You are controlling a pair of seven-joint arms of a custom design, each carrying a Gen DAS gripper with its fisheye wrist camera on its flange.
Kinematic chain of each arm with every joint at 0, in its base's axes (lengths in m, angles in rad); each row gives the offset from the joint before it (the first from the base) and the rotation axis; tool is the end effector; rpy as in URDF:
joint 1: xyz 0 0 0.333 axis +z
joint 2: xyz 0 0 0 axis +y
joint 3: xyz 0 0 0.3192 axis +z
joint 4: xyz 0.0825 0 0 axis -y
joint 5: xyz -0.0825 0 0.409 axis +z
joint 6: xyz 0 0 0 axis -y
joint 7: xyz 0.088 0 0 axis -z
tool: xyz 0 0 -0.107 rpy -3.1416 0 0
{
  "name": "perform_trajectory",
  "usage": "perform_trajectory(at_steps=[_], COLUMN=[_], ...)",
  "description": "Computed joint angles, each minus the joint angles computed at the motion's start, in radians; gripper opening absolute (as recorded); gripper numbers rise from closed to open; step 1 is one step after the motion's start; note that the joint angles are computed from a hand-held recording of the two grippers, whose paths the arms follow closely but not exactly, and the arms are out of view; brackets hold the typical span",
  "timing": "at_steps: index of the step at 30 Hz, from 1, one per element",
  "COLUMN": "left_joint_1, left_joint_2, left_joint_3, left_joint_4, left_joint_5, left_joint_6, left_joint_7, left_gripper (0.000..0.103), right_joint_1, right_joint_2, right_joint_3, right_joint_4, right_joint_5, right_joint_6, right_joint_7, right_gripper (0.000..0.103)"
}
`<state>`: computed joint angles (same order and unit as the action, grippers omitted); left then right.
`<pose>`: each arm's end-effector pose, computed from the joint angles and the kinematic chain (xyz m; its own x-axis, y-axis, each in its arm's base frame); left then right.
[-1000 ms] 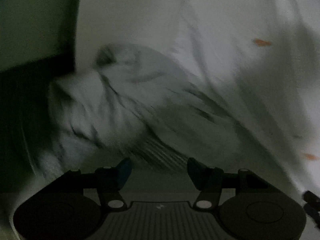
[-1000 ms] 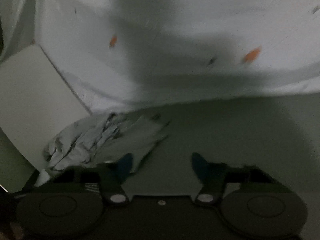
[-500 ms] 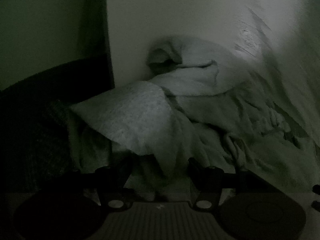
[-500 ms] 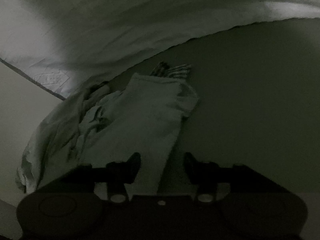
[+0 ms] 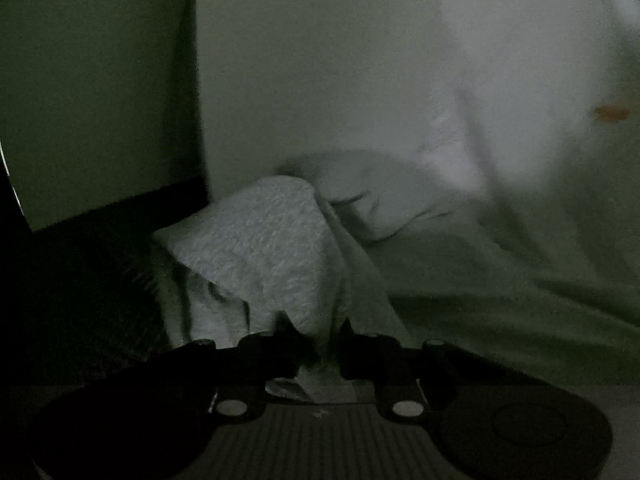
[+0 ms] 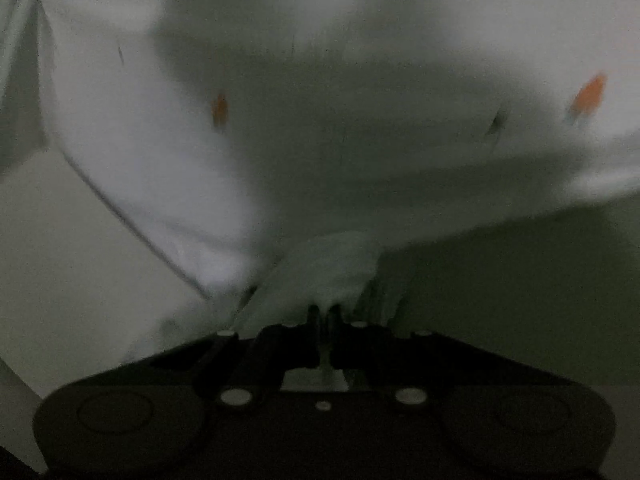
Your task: Fold clothes
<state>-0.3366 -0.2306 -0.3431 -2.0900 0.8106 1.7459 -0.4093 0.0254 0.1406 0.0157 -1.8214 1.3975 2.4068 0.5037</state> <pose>0.4295 -0.2774 0.5337 0.8610 -0.4933 0.1240 -0.2400 -0.6090 -0.7560 0.6627 0.0331 0.5040 0.4335 -0.7049 -0.5614 -0.6594 0.1765 -0.7308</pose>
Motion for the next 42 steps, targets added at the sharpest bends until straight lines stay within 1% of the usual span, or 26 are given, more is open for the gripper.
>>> perform_trajectory(at_steps=[2, 5, 8, 10, 11, 12, 13, 14, 15, 16, 17, 18, 19, 20, 23, 25, 27, 29, 31, 33, 35, 38, 39, 42], left_joint_1=[-0.022, -0.079, -0.156, -0.205, -0.224, -0.243, -0.262, -0.281, -0.3, -0.316, -0.331, -0.347, -0.362, -0.379, -0.424, -0.425, -0.404, -0.377, -0.35, -0.329, -0.303, -0.276, -0.268, -0.241], left_joint_2=[0.032, 0.122, 0.213, 0.276, 0.311, 0.352, 0.409, 0.456, 0.479, 0.489, 0.5, 0.512, 0.519, 0.515, 0.474, 0.443, 0.404, 0.359, 0.316, 0.288, 0.268, 0.253, 0.247, 0.218], left_joint_3=[-0.04, -0.09, -0.109, -0.111, -0.107, -0.104, -0.104, -0.104, -0.104, -0.102, -0.099, -0.097, -0.092, -0.082, -0.046, -0.032, -0.025, -0.025, -0.029, -0.037, -0.039, -0.041, -0.04, -0.034], left_joint_4=[0.064, 0.199, 0.319, 0.377, 0.402, 0.433, 0.481, 0.523, 0.542, 0.55, 0.558, 0.567, 0.575, 0.58, 0.561, 0.536, 0.493, 0.432, 0.373, 0.331, 0.293, 0.243, 0.222, 0.134], left_joint_5=[0.04, 0.108, 0.152, 0.161, 0.148, 0.131, 0.098, 0.067, 0.041, 0.025, 0.008, -0.008, -0.02, -0.02, -0.014, -0.028, -0.058, -0.083, -0.113, -0.141, -0.184, -0.231, -0.243, -0.269], left_joint_6=[-0.035, -0.091, -0.057, 0.035, 0.082, 0.128, 0.164, 0.179, 0.191, 0.206, 0.222, 0.238, 0.245, 0.224, 0.157, 0.139, 0.145, 0.179, 0.211, 0.244, 0.297, 0.376, 0.414, 0.573], left_joint_7=[-0.012, -0.012, -0.046, -0.093, -0.096, -0.09, -0.062, -0.04, -0.031, -0.025, -0.019, -0.012, -0.006, -0.003, -0.016, -0.022, -0.02, -0.027, -0.038, -0.037, -0.002, 0.021, 0.017, -0.039], left_gripper=[0.017, 0.017, 0.017, 0.018, 0.02, 0.025, 0.026, 0.026, 0.027, 0.03, 0.031, 0.031, 0.034, 0.036, 0.04, 0.041, 0.041, 0.041, 0.044, 0.046, 0.049, 0.051, 0.052, 0.052], right_joint_1=[-0.033, -0.087, -0.143, -0.18, -0.198, -0.215, -0.231, -0.245, -0.26, -0.274, -0.292, -0.311, -0.33, -0.347, -0.367, -0.368, -0.364, -0.357, -0.347, -0.338, -0.33, -0.329, -0.331, -0.342], right_joint_2=[-0.056, -0.137, -0.19, -0.186, -0.169, -0.143, -0.109, -0.072, -0.048, -0.033, -0.024, -0.028, -0.037, -0.044, -0.065, -0.09, -0.115, -0.14, -0.156, -0.174, -0.193, -0.212, -0.213, -0.193], right_joint_3=[-0.026, -0.091, -0.165, -0.204, -0.217, -0.224, -0.227, -0.229, -0.229, -0.231, -0.235, -0.238, -0.238, -0.241, -0.24, -0.236, -0.235, -0.235, -0.235, -0.235, -0.236, -0.246, -0.251, -0.263], right_joint_4=[-0.025, -0.058, -0.067, -0.05, -0.034, -0.013, 0.012, 0.031, 0.032, 0.027, 0.016, -0.006, -0.032, -0.056, -0.11, -0.158, -0.195, -0.226, -0.242, -0.261, -0.286, -0.323, -0.333, -0.343], right_joint_5=[0.057, 0.141, 0.196, 0.219, 0.216, 0.176, 0.073, -0.063, -0.167, -0.244, -0.318, -0.358, -0.377, -0.395, -0.459, -0.474, -0.483, -0.479, -0.48, -0.486, -0.512, -0.535, -0.535, -0.539], right_joint_6=[-0.009, -0.044, -0.029, 0.013, 0.053, 0.097, 0.13, 0.17, 0.193, 0.199, 0.187, 0.159, 0.126, 0.093, 0.004, -0.043, -0.097, -0.152, -0.188, -0.219, -0.243, -0.314, -0.344, -0.435], right_joint_7=[-0.065, -0.166, -0.266, -0.317, -0.341, -0.344, -0.304, -0.235, -0.171, -0.117, -0.055, -0.005, 0.032, 0.068, 0.149, 0.194, 0.252, 0.291, 0.313, 0.333, 0.36, 0.423, 0.441, 0.511], right_gripper=[0.002, 0.002, 0.002, 0.002, 0.002, 0.003, 0.003, 0.005, 0.009, 0.012, 0.02, 0.026, 0.029, 0.033, 0.034, 0.034, 0.034, 0.034, 0.036, 0.04, 0.041, 0.043, 0.043, 0.044])
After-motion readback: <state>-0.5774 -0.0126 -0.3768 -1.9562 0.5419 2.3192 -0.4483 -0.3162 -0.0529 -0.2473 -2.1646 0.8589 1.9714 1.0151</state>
